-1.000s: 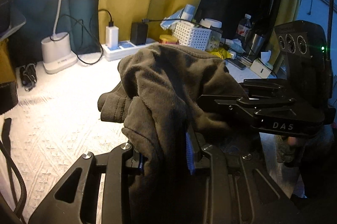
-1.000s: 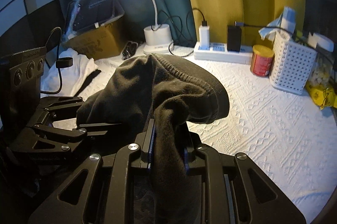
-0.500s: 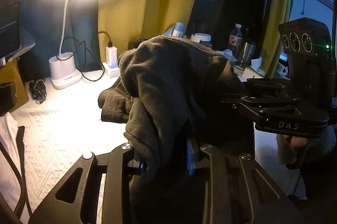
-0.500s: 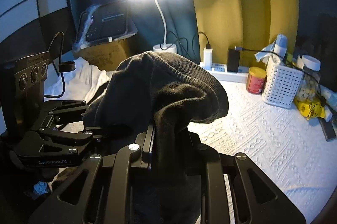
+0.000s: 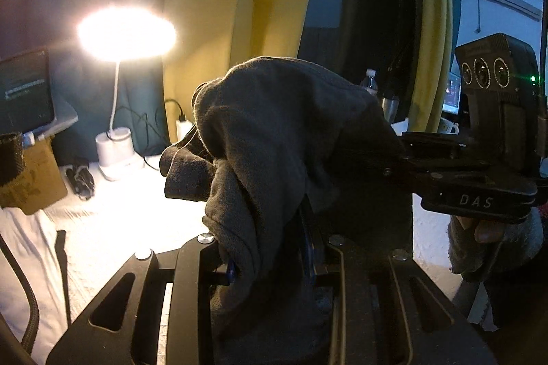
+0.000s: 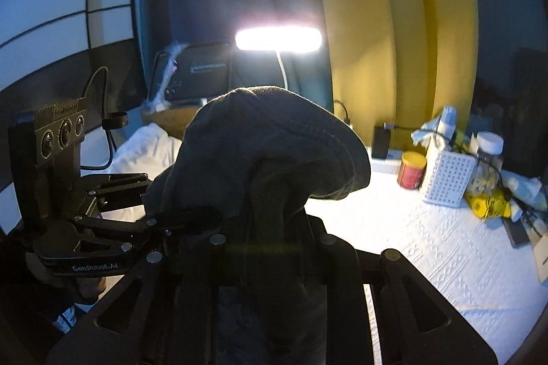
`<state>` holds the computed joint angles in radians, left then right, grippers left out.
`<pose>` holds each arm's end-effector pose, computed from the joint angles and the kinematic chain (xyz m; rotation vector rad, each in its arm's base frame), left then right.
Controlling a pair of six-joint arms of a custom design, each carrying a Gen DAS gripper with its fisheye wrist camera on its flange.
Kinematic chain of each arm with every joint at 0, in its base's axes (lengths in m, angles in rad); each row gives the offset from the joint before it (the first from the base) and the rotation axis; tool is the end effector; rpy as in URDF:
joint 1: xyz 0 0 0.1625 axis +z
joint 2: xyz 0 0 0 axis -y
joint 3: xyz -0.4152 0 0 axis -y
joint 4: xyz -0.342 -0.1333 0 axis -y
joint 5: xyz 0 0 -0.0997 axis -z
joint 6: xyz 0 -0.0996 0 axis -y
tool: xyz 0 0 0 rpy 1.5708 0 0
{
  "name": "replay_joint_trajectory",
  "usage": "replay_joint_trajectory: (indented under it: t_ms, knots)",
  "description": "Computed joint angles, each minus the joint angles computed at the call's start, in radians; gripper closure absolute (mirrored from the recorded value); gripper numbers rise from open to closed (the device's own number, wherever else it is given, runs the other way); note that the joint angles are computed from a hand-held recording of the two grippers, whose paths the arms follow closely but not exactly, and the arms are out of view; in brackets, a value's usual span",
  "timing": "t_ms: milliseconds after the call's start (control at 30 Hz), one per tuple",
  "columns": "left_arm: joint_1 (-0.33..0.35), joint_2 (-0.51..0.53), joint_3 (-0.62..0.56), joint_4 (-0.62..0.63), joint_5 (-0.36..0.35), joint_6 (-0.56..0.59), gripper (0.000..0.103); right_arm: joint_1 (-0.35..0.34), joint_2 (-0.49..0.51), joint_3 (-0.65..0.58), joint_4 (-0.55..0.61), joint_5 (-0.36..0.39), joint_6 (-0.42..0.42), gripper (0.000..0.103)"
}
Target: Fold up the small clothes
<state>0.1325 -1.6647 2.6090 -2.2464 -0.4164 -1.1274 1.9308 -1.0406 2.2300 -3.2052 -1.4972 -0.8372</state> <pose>-0.2152 -0.2551 0.2335 0.5435 2.1903 -1.3173 0.2972 -0.3903 0.1565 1.7276 -2.4880 0.6922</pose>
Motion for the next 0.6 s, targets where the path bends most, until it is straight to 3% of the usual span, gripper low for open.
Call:
replay_joint_trajectory:
  t_ms: [600]
  knots:
    - [-0.183, -0.152, -0.090, 0.568, 0.054, -0.320, 0.077, 0.085, -0.099, 0.056, -0.049, 0.055, -0.011, 0.082]
